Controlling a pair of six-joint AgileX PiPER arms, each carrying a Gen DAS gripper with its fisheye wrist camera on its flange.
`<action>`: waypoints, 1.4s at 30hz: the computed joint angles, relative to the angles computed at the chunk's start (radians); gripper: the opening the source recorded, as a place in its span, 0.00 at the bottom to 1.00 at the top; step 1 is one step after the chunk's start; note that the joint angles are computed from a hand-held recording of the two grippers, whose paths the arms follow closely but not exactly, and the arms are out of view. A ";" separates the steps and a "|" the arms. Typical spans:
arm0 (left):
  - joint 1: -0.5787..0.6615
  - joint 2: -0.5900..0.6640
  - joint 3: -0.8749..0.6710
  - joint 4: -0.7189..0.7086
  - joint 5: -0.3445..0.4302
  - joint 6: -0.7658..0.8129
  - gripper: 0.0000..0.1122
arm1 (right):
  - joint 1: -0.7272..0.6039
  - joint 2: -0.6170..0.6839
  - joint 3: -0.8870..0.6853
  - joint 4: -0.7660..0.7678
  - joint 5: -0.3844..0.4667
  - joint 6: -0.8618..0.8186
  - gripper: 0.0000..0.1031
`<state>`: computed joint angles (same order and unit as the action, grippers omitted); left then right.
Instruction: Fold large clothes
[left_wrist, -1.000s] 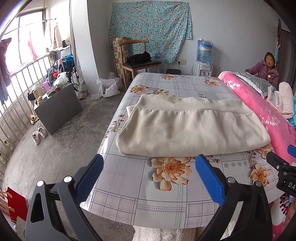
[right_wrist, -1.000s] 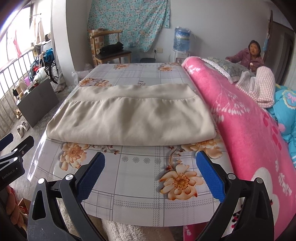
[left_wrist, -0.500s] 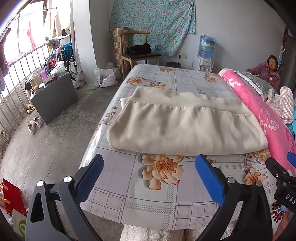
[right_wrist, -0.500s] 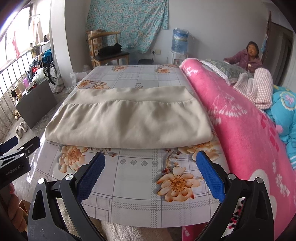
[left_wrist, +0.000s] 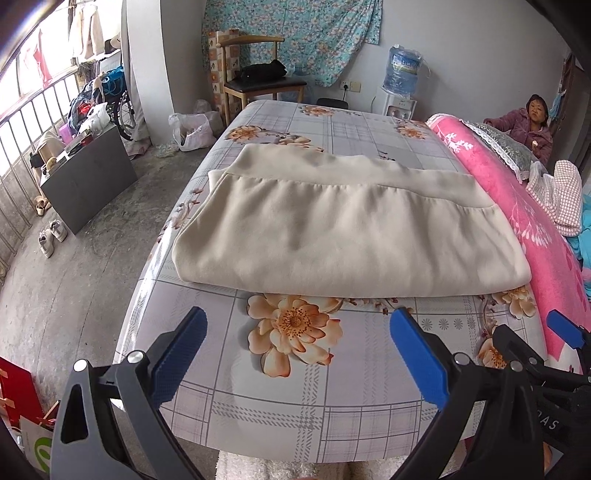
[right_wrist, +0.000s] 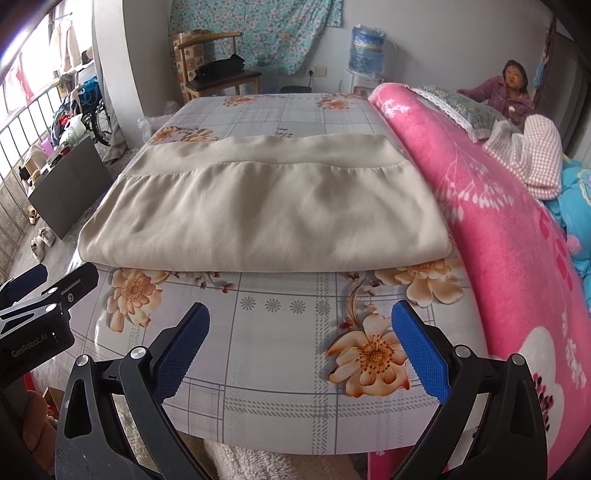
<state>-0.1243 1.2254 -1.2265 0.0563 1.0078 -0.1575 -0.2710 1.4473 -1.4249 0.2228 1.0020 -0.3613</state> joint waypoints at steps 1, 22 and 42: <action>-0.002 0.001 -0.002 -0.002 0.000 0.003 0.87 | 0.001 0.003 -0.004 -0.003 0.000 0.004 0.92; -0.003 0.006 0.006 -0.020 -0.001 0.021 0.87 | 0.001 0.018 -0.044 -0.026 0.020 0.019 0.92; -0.013 0.001 0.011 -0.013 -0.003 0.017 0.87 | -0.003 0.020 -0.040 -0.025 0.017 0.013 0.92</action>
<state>-0.1376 1.2269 -1.2155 0.0436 1.0044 -0.1402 -0.2735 1.4678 -1.4651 0.1977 1.0194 -0.3486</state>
